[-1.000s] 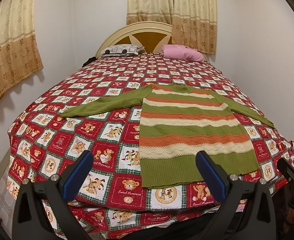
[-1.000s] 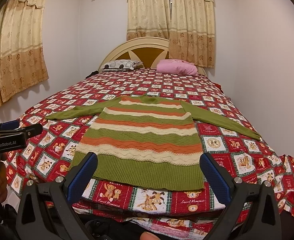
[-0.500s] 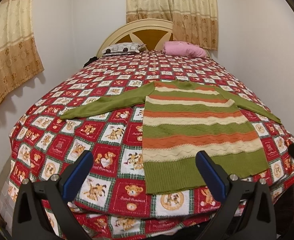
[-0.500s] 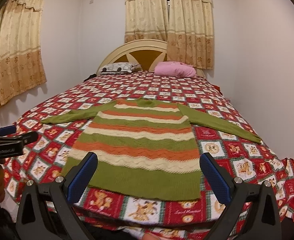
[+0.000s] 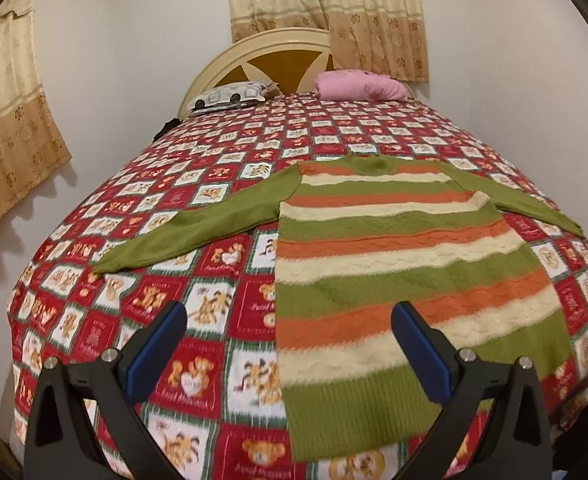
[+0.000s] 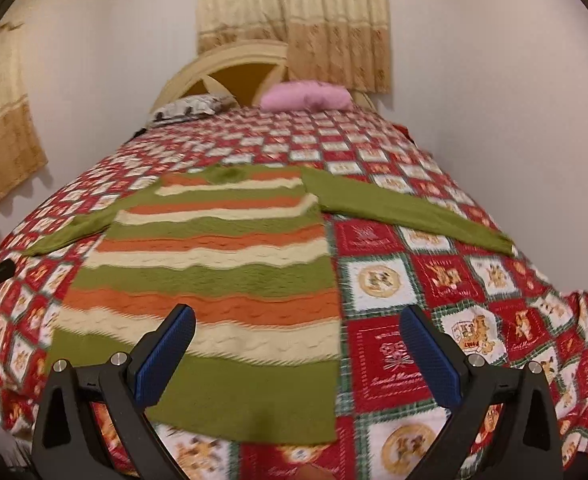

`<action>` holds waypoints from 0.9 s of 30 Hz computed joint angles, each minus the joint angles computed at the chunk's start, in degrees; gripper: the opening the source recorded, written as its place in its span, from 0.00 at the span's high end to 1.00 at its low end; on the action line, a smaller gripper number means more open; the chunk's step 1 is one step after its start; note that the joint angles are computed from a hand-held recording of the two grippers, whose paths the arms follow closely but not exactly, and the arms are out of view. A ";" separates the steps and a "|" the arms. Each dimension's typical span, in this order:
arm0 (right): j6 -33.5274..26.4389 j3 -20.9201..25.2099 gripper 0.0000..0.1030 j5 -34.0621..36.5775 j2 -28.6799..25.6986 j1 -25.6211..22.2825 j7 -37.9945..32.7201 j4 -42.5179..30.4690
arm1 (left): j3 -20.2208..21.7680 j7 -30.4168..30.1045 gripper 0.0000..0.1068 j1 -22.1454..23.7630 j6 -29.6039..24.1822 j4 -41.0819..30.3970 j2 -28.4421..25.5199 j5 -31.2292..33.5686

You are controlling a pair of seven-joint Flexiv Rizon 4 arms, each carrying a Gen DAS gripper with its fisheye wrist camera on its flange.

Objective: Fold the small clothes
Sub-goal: 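Reach the right gripper to the green sleeve cuff and grasp it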

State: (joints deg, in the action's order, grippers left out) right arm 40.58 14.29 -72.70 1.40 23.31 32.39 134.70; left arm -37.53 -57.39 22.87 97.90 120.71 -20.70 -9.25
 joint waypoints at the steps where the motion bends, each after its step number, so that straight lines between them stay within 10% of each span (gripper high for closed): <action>1: 1.49 -0.94 0.01 -0.55 0.33 -1.06 0.83 0.97 | 1.92 -0.02 0.04 -2.09 0.03 -1.21 -0.87 0.18; 16: 21.76 -10.75 0.01 -5.99 4.54 -21.13 10.94 12.78 | 32.21 -4.90 0.04 -33.44 -7.14 -24.46 -15.37 -0.81; 27: 39.16 -19.78 0.12 -21.49 5.96 -42.01 21.04 15.87 | 40.28 -12.58 0.04 -39.31 -15.60 -37.03 -22.69 1.84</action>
